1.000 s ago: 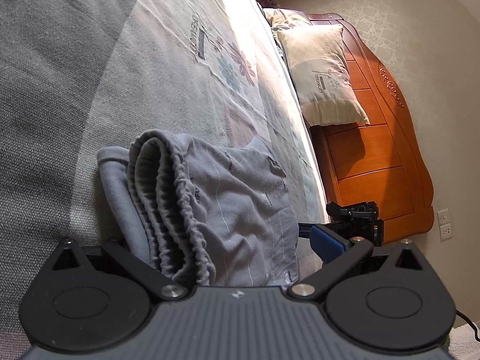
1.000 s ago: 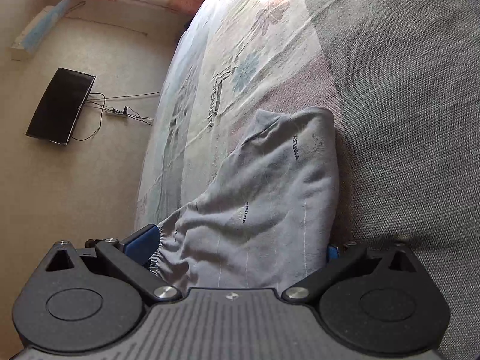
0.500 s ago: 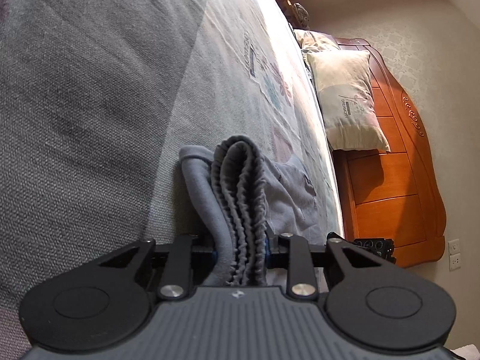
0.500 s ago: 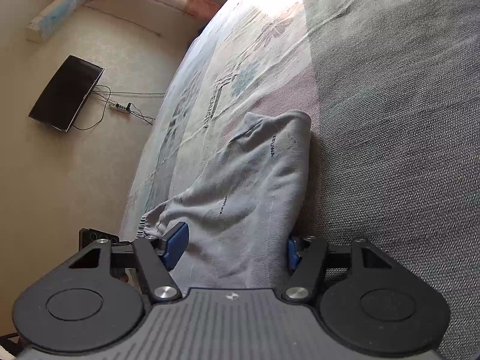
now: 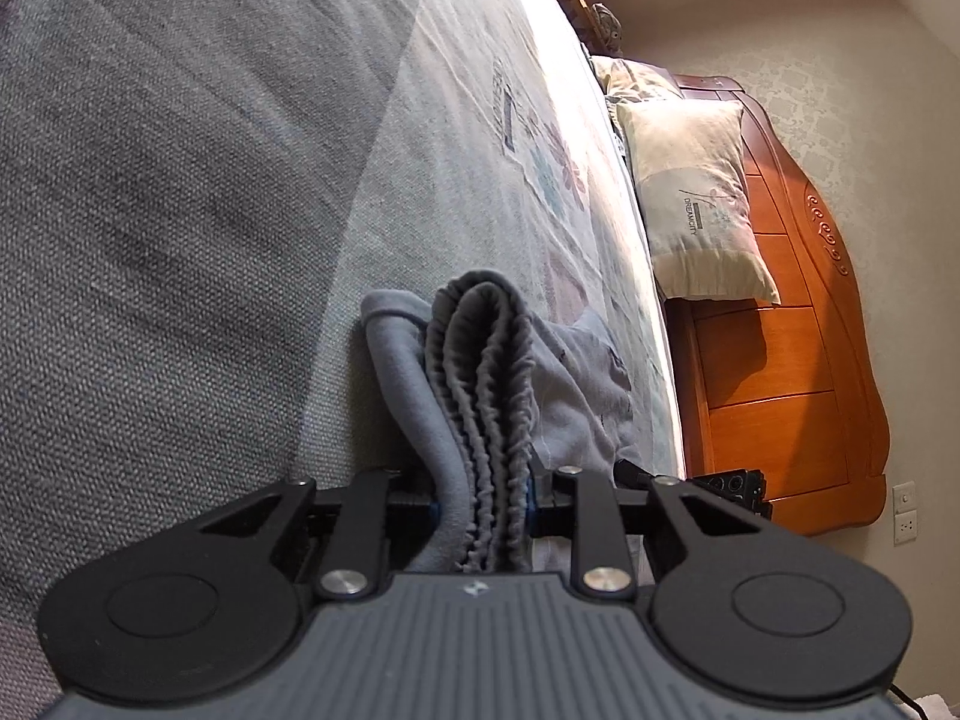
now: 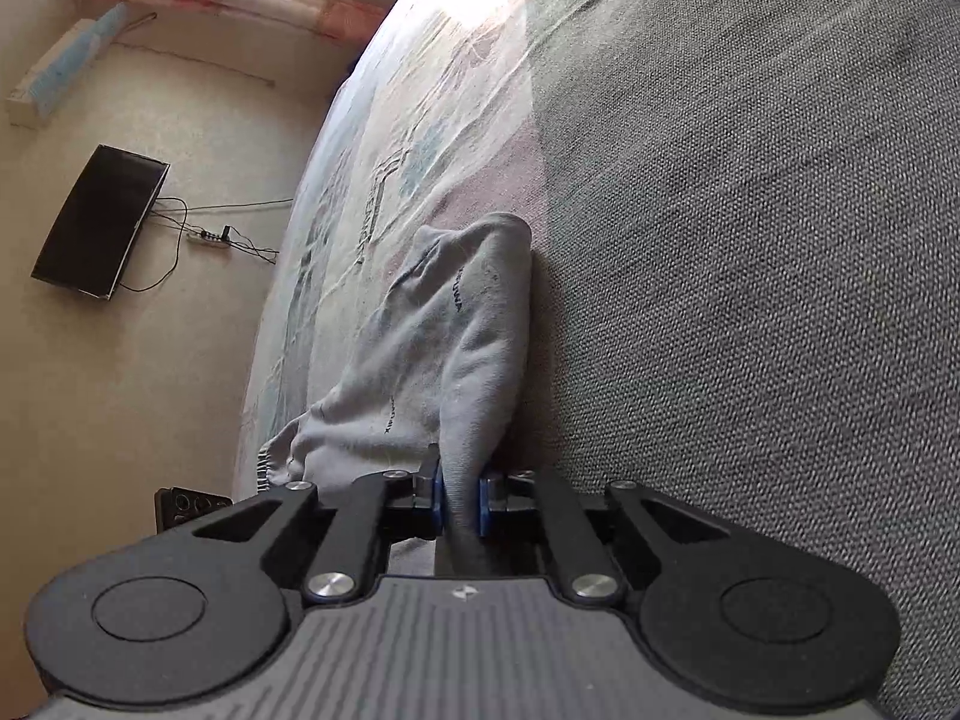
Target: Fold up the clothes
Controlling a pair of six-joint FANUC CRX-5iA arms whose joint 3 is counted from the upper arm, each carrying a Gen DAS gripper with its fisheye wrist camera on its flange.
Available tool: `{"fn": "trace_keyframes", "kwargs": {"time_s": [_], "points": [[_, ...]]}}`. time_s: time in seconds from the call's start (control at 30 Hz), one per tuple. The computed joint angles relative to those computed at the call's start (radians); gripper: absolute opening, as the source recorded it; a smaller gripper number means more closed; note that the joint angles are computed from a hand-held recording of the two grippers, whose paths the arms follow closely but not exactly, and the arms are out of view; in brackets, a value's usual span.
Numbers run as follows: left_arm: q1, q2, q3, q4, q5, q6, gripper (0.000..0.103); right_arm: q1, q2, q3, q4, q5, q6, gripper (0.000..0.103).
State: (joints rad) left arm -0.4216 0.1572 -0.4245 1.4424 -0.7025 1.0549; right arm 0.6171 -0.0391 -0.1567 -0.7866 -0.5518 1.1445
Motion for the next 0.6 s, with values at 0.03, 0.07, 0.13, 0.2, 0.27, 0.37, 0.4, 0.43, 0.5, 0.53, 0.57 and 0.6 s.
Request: {"fn": "trace_keyframes", "kwargs": {"time_s": [0.03, 0.07, 0.13, 0.2, 0.27, 0.37, 0.4, 0.43, 0.5, 0.53, 0.57, 0.6], "points": [[0.006, 0.005, 0.007, -0.010, -0.013, 0.011, 0.027, -0.011, 0.005, 0.008, -0.024, -0.013, 0.019, 0.011], [0.014, 0.013, 0.018, -0.020, -0.033, 0.021, 0.027, -0.022, 0.011, 0.016, -0.043, -0.027, 0.037, 0.011], [0.029, 0.029, 0.039, -0.046, -0.067, 0.042, 0.028, -0.046, 0.029, 0.038, -0.092, -0.056, 0.081, 0.011], [0.040, 0.042, 0.049, -0.047, -0.098, 0.041, 0.028, -0.070, 0.045, 0.055, -0.143, -0.084, 0.129, 0.011], [0.045, 0.049, 0.052, -0.042, -0.115, 0.035, 0.028, -0.084, 0.046, 0.056, -0.171, -0.096, 0.161, 0.011], [0.046, 0.051, 0.053, -0.041, -0.119, 0.029, 0.028, -0.087, 0.038, 0.046, -0.186, -0.089, 0.188, 0.013], [0.047, 0.051, 0.051, -0.037, -0.120, 0.025, 0.028, -0.080, 0.033, 0.041, -0.180, -0.074, 0.186, 0.014], [0.046, 0.051, 0.049, -0.033, -0.120, 0.021, 0.028, -0.071, 0.031, 0.040, -0.170, -0.061, 0.180, 0.017], [0.044, 0.054, 0.053, -0.029, -0.118, 0.018, 0.028, -0.075, 0.020, 0.030, -0.188, -0.056, 0.202, 0.023], [0.044, 0.053, 0.053, -0.030, -0.118, 0.017, 0.028, -0.080, 0.018, 0.029, -0.203, -0.057, 0.216, 0.029], [0.044, 0.052, 0.052, -0.031, -0.117, 0.016, 0.028, -0.078, 0.024, 0.038, -0.197, -0.057, 0.213, 0.033], [0.042, 0.048, 0.049, -0.032, -0.109, 0.012, 0.028, -0.073, 0.033, 0.049, -0.185, -0.056, 0.204, 0.033]]}}
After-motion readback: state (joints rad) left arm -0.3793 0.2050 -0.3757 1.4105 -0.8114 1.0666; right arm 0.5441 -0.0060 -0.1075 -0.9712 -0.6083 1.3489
